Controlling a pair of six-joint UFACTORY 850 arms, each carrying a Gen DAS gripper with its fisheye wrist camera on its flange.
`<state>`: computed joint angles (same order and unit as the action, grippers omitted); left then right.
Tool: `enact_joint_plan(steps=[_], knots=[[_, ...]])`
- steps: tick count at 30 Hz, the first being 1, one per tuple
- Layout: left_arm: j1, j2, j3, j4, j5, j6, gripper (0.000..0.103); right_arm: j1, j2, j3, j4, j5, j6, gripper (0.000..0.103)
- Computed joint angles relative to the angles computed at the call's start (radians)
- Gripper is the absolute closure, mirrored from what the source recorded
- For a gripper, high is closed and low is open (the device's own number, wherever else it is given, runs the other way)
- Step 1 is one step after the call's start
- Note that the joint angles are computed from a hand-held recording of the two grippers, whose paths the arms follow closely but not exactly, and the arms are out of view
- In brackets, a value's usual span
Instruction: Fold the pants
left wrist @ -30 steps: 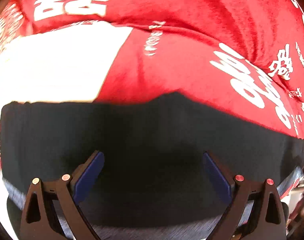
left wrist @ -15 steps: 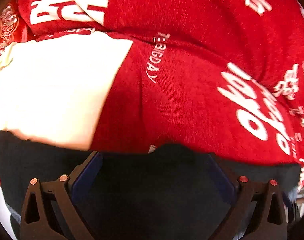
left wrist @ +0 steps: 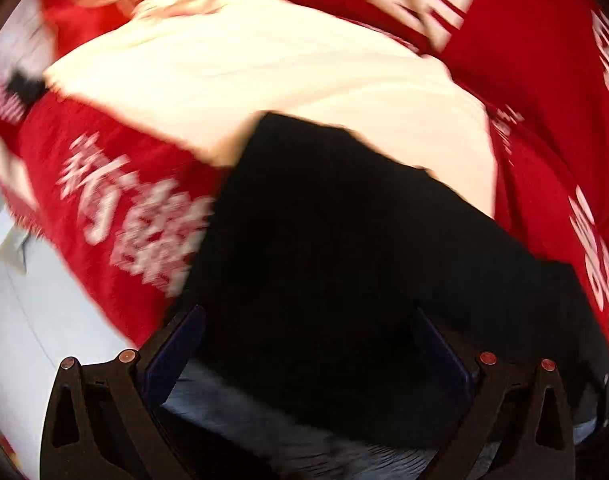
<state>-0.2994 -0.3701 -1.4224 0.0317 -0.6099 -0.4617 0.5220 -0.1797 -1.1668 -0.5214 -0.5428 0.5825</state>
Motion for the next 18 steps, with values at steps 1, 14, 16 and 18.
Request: enact_joint_plan(steps=[1,14,16,18], knots=[[0.014,0.024,0.021,-0.014,0.012,0.001,0.000,0.006,0.013,0.022,-0.045,-0.006,0.055,0.002],[-0.079,0.078,0.149,-0.103,-0.003,-0.006,0.000,0.100,0.027,0.066,-0.114,-0.081,0.086,0.001],[-0.041,0.089,0.181,-0.251,0.017,0.075,0.000,0.089,0.059,0.099,-0.133,-0.072,0.099,0.001],[-0.021,0.092,0.201,-0.349,0.027,0.122,0.000,0.069,0.097,0.136,-0.126,-0.074,0.097,0.001]])
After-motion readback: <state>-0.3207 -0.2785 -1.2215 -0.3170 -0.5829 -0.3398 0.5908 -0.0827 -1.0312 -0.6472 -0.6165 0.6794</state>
